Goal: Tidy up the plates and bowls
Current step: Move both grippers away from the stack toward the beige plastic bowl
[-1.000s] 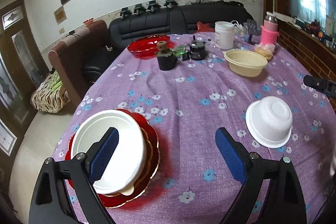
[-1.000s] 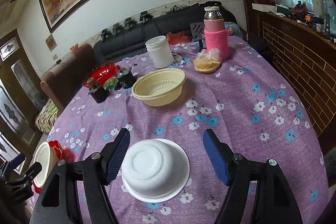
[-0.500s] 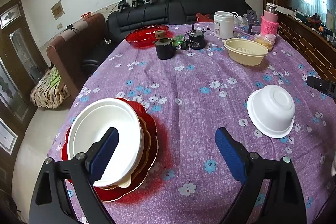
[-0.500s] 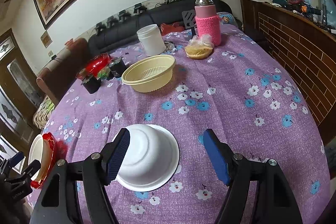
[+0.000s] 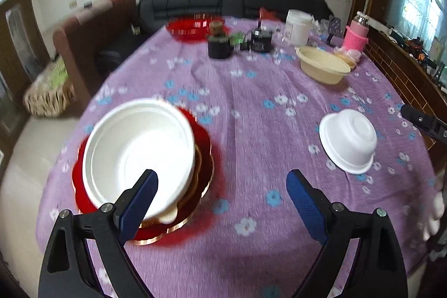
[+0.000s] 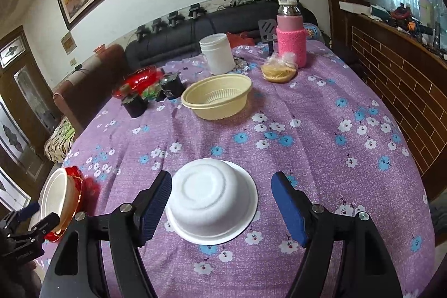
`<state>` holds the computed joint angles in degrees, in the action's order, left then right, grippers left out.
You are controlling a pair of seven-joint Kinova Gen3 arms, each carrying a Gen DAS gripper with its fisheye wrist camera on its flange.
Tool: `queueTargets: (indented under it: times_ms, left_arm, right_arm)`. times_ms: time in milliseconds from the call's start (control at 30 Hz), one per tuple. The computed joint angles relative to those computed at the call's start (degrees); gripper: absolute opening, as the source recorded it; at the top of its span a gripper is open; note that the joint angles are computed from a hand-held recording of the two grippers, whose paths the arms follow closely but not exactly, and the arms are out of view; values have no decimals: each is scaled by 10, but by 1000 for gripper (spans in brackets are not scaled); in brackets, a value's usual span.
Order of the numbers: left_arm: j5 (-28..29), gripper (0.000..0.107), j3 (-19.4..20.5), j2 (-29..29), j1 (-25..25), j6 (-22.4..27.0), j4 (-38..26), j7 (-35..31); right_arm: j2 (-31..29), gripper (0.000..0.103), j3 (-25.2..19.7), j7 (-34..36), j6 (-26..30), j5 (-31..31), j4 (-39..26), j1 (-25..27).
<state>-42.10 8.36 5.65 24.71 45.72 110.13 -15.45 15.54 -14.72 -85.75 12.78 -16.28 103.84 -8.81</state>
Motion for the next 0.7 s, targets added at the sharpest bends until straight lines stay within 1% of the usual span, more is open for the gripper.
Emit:
queueTargets:
  times_ms: [67,100,133,167,200,233,267,300,333,367,433,500,533,567,600,633,667,700]
  left_arm:
    - [27,93,16,-40,-27,-26,18,-19]
    - [27,93,12,-66,-25,-49,33,-15]
    - [17,93,2,-93,-14,-63,46,-1]
    - [-2,93,-9,-119,3,-68,54,22]
    - [-26,93,-10,-146,12,-68,65,39]
    - [-40,93,-2,-172,11,-60,68,46]
    - [-46,93,10,-199,-1,-60,71,44]
    - [-45,93,31,-226,-23,-55,69,32]
    - [-36,93,48,-244,-43,-42,59,12]
    - [-26,93,58,-257,-53,-18,41,-12]
    - [-8,94,62,-277,-63,28,0,-58]
    - [19,94,64,-294,-75,61,-40,-105]
    - [30,94,64,-302,-76,75,-57,-123]
    - [40,94,55,-310,-66,89,-79,-146]
    - [51,94,53,-316,-67,95,-93,-168]
    - [58,94,56,-319,-71,105,-111,-189]
    - [56,94,68,-318,-81,122,-138,-210]
    - [52,94,83,-318,-94,141,-157,-221]
  right_arm:
    - [-18,78,-8,7,2,-5,5,6]
    - [-29,78,-11,12,4,-8,6,9]
    - [-42,78,-21,11,5,-4,8,18]
    - [-55,78,-27,12,6,-1,9,24]
    - [-75,78,-23,21,11,-6,10,23]
    - [-90,78,-23,37,18,-19,7,26]
    - [-109,78,-13,57,30,-42,3,22]
    - [-126,78,-10,77,43,-64,-3,26]
    - [-138,78,2,98,57,-87,-11,21]
    - [-151,78,19,111,78,-101,-23,12]
    - [-175,78,44,143,125,-138,-56,3]
    - [-197,78,76,160,171,-165,-96,-12]
    - [-204,78,97,156,194,-169,-118,-29]
    - [-212,79,122,150,217,-175,-145,-47]
    - [-214,81,136,137,241,-174,-171,-58]
    - [-215,82,139,115,261,-163,-198,-61]
    - [-214,82,132,92,272,-143,-224,-56]
    - [-215,82,114,71,274,-120,-251,-42]
